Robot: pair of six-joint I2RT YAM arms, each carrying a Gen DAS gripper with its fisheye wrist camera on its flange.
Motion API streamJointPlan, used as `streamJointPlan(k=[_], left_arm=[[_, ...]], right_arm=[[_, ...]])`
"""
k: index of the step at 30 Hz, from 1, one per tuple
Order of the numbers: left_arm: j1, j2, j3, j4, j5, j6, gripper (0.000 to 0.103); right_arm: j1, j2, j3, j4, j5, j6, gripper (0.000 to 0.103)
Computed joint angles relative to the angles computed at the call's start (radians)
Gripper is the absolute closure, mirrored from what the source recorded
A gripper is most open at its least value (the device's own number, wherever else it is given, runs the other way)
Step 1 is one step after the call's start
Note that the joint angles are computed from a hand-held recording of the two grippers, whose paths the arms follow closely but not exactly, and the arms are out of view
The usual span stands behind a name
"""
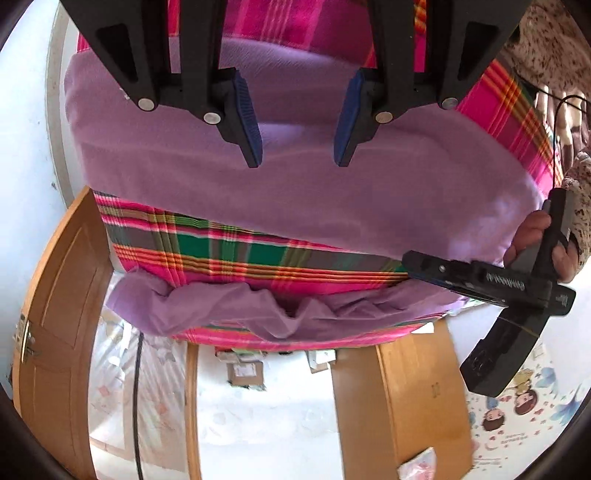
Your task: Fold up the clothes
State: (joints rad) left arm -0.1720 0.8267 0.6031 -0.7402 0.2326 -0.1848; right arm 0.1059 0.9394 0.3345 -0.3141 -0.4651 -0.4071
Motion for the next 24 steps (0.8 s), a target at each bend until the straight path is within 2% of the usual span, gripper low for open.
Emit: streamJointPlan(k=[3, 6, 8, 12, 15, 18, 21, 24], left_arm=[[-0.065, 0.128, 0.020, 0.071, -0.102, 0.060, 0.059], [-0.109, 0.180, 0.022, 0.111, -0.136, 0.135, 0.059], [-0.090, 0.212, 0.025, 0.127, -0.079, 0.189, 0.059], [-0.071, 0.312, 0.053, 0.155, -0.071, 0.230, 0.059], [-0.029, 0.345, 0.065, 0.174, -0.029, 0.235, 0.059], [0.001, 0.384, 0.078, 0.202, 0.020, 0.223, 0.059], [-0.018, 0.384, 0.078, 0.204, 0.002, 0.233, 0.059], [-0.060, 0.368, 0.076, 0.196, -0.024, 0.222, 0.061]], right_arm=[[-0.013, 0.069, 0.008, 0.037, -0.021, 0.039, 0.062], [-0.015, 0.090, 0.003, 0.038, -0.039, 0.038, 0.062], [-0.002, 0.075, -0.005, 0.031, -0.028, 0.031, 0.062], [0.008, -0.026, -0.036, -0.016, -0.027, 0.006, 0.062], [0.028, -0.171, -0.067, -0.107, -0.051, -0.040, 0.062], [0.097, -0.211, -0.074, -0.164, -0.028, -0.066, 0.062], [0.154, -0.211, -0.090, -0.151, 0.029, -0.052, 0.062], [0.135, -0.194, -0.095, -0.136, 0.009, -0.041, 0.062]])
